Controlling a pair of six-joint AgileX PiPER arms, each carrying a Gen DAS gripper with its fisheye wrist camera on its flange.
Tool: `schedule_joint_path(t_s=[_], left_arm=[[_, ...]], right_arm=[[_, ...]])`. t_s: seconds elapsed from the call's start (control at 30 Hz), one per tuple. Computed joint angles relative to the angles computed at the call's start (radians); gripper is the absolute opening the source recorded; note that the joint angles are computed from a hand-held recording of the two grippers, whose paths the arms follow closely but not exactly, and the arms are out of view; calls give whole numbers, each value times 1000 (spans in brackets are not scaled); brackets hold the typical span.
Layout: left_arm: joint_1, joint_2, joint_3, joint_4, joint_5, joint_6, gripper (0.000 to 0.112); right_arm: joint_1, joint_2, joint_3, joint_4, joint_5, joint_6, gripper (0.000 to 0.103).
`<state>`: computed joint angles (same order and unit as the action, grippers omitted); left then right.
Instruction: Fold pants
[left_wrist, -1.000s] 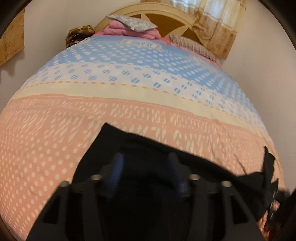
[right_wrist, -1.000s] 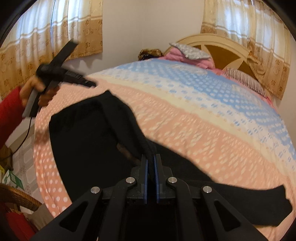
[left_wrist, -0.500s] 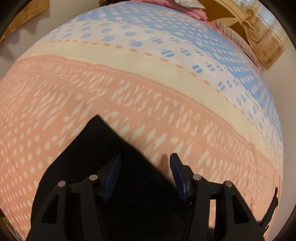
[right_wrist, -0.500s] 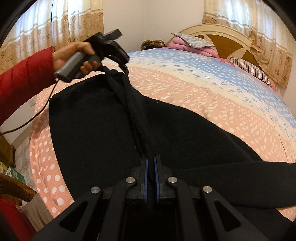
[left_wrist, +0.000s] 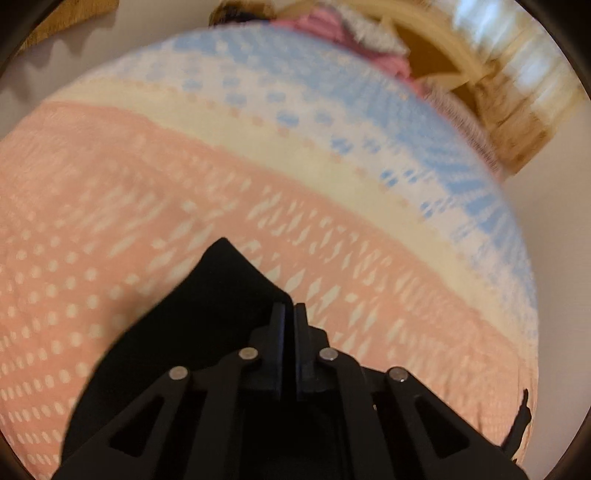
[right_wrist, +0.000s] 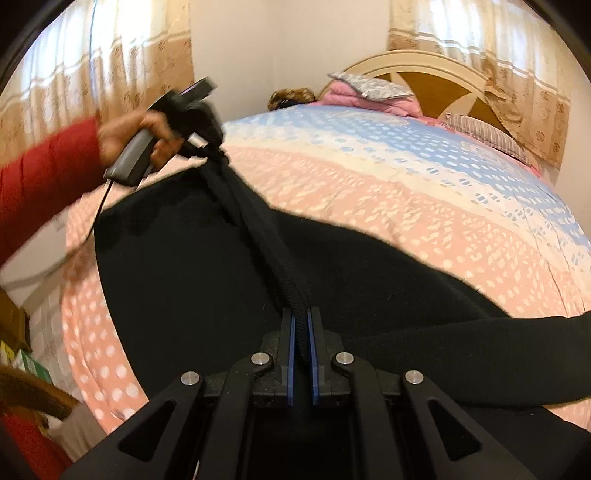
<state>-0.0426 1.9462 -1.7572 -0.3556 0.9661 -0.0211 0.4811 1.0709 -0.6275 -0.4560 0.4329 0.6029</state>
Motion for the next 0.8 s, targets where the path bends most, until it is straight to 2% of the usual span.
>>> schedule_joint_path(t_s=[0.07,0.17,0.3,0.4,0.53,0.7,0.8], left_arm=[[28,-101,100,-62,-55,86,4],[108,-261,251,-240,-98,271,4],[245,-444,433,-457,-76,492,4],[346,-551,579,-534,-43,613,4],[409,-625,764,-550,-63,712,4],[420,-644,912,-528,-138,740,4],[449,-628,948,-542,-136,752,4]], right_arm=[[3,-32,-17,-19,20,34,6],[45,-79,-43,-97,66,122,6],[174,-145,-70,-248,184,274,6],[273,-188,-58,-297,260,335,6],[432,-194,-5,-365,366,428,6],[519,-182,65,-362,394,498,6],[547,-172,92,-375,397,555,6]])
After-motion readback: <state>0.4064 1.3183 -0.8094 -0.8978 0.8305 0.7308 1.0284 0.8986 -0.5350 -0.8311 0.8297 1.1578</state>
